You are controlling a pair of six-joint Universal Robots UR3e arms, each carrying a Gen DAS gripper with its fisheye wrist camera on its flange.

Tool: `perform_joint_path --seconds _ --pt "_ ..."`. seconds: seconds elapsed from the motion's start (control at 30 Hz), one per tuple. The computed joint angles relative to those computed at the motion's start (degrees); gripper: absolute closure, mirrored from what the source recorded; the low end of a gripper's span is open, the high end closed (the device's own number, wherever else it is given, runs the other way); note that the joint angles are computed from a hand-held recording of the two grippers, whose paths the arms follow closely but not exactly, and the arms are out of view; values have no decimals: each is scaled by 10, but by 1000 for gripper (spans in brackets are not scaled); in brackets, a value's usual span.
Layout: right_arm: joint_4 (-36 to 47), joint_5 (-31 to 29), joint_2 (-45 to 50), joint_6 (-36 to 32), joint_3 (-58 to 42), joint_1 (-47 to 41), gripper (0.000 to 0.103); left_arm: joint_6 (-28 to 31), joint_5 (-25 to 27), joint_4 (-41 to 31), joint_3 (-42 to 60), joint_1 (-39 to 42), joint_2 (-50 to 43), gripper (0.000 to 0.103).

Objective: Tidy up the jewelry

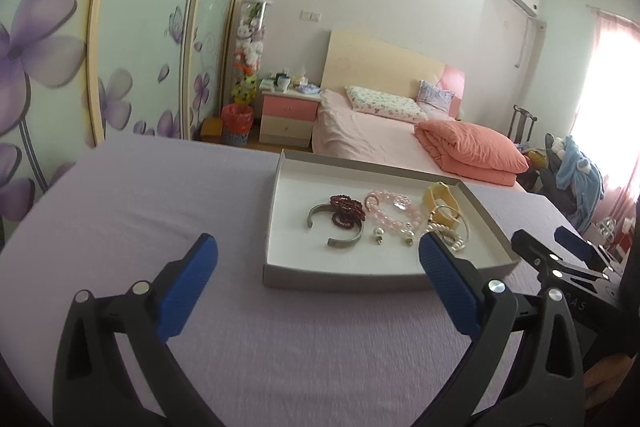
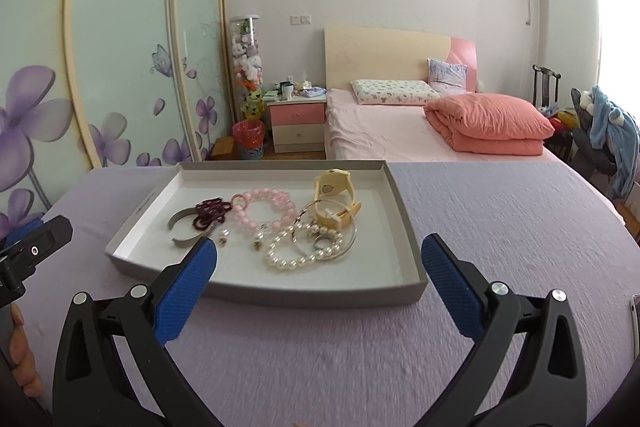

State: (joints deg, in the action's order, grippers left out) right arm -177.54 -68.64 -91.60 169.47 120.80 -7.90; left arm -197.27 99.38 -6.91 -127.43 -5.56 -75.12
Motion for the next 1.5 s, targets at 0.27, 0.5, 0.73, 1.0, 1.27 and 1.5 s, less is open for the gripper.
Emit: perform_joint_path --seconds 0.27,0.5,0.73,1.0,1.27,1.5 --pt "-16 21 -65 -1 71 -12 1 15 30 27 -34 -42 39 2" --pt "-49 21 -94 -5 117 -13 1 11 32 51 -56 -55 44 2" --pt "-33 35 -116 -6 126 -25 1 16 25 52 -60 -59 52 2" --pt "-14 49 -138 -9 135 -33 1 15 23 52 -54 -68 46 2" --pt "-10 47 -145 -10 139 -34 1 10 24 51 -58 -71 50 2" --pt "-1 56 -153 -15 143 -42 1 13 16 49 -62 -64 53 2"
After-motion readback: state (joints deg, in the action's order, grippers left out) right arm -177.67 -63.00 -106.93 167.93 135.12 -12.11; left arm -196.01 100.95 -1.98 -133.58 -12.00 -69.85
